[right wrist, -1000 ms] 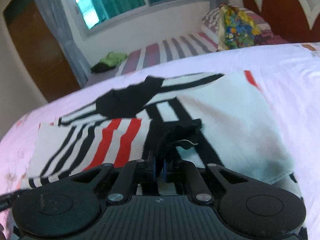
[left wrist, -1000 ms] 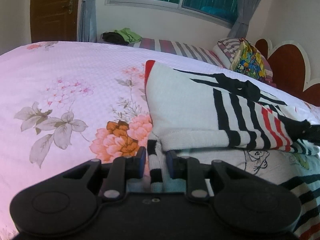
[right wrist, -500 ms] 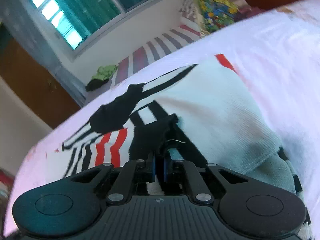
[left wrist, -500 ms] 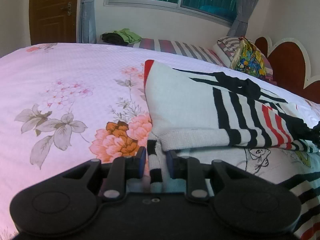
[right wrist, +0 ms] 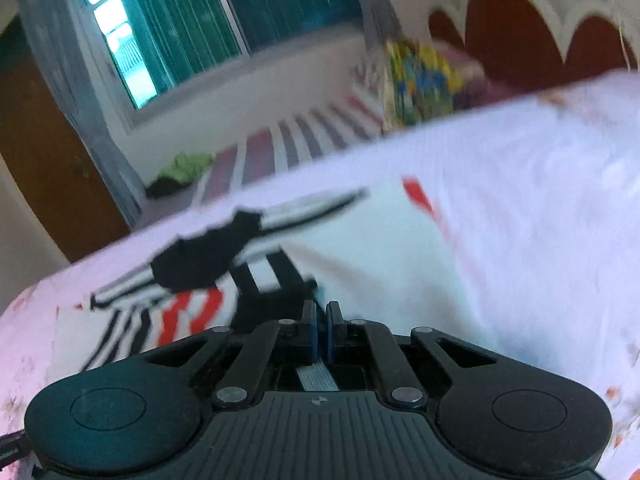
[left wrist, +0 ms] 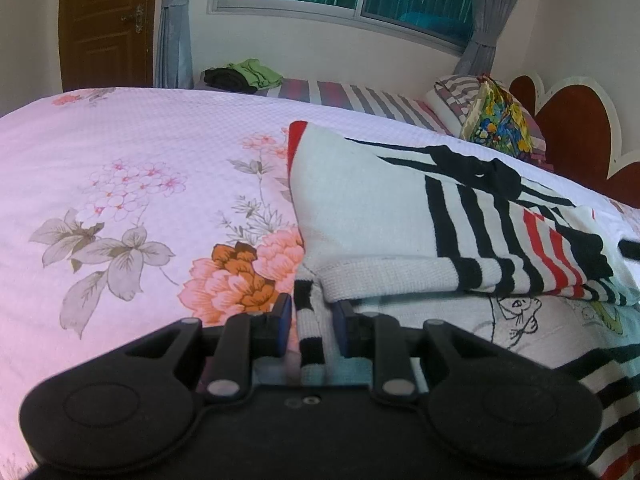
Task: Fold small clothes
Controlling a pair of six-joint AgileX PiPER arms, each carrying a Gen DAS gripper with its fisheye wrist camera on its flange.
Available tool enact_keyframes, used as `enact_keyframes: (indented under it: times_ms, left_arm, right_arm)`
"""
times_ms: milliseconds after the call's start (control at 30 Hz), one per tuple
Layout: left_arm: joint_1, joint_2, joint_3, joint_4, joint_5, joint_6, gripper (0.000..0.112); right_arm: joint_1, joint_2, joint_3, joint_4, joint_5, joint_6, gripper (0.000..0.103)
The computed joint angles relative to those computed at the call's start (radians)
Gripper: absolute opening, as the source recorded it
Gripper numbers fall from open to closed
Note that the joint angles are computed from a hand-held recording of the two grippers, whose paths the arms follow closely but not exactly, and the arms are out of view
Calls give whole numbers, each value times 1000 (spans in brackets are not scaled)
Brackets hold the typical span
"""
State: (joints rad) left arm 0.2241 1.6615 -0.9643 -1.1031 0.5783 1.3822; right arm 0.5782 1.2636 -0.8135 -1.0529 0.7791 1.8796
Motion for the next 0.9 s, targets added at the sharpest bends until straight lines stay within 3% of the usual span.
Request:
enact_keyframes:
  times_ms: [67, 133, 200, 233, 300, 400, 500, 600, 667, 733, 800, 900]
  left_arm:
    - [0, 0, -3, 9, 1, -5, 23]
    - [16, 1, -21, 39, 40, -31, 31]
    - [41, -37, -12, 63, 40, -56, 61]
    - [67, -73, 10, 21, 46, -15, 66]
    - [84, -123, 35, -55, 63, 66, 67]
    - [-7, -130, 9, -76, 55, 68, 68]
    - [-124, -53, -44, -49, 20, -25, 79]
    - [-196, 17, -60, 57, -49, -121, 81]
    - [-187, 15, -67, 69, -30, -93, 78]
    - [-160, 17, -101, 33, 0, -64, 73]
    - [-163, 40, -152, -3, -28, -36, 74]
    - [-187, 142, -321, 82, -3, -162, 73]
  right_arm:
    - [-30, 21, -8, 45, -68, -75, 5]
    - [-85, 85, -41, 204, -119, -273, 5]
    - [-55, 118, -89, 238, -9, -355, 5]
    - [-27, 124, -117, 234, 70, -370, 5]
    - [17, 84, -108, 166, 108, -317, 5]
    - [15, 97, -135, 146, 63, -341, 5]
    - [-22, 187, -190, 217, 17, -441, 5]
    - [-30, 238, -186, 222, 11, -487, 5]
    - [-40, 219, -191, 253, 23, -518, 5]
    - [-58, 169, -143, 195, -38, -447, 5]
    - [-86, 157, -139, 186, -83, -447, 5]
    - [-139, 205, -182, 218, -175, -522, 5]
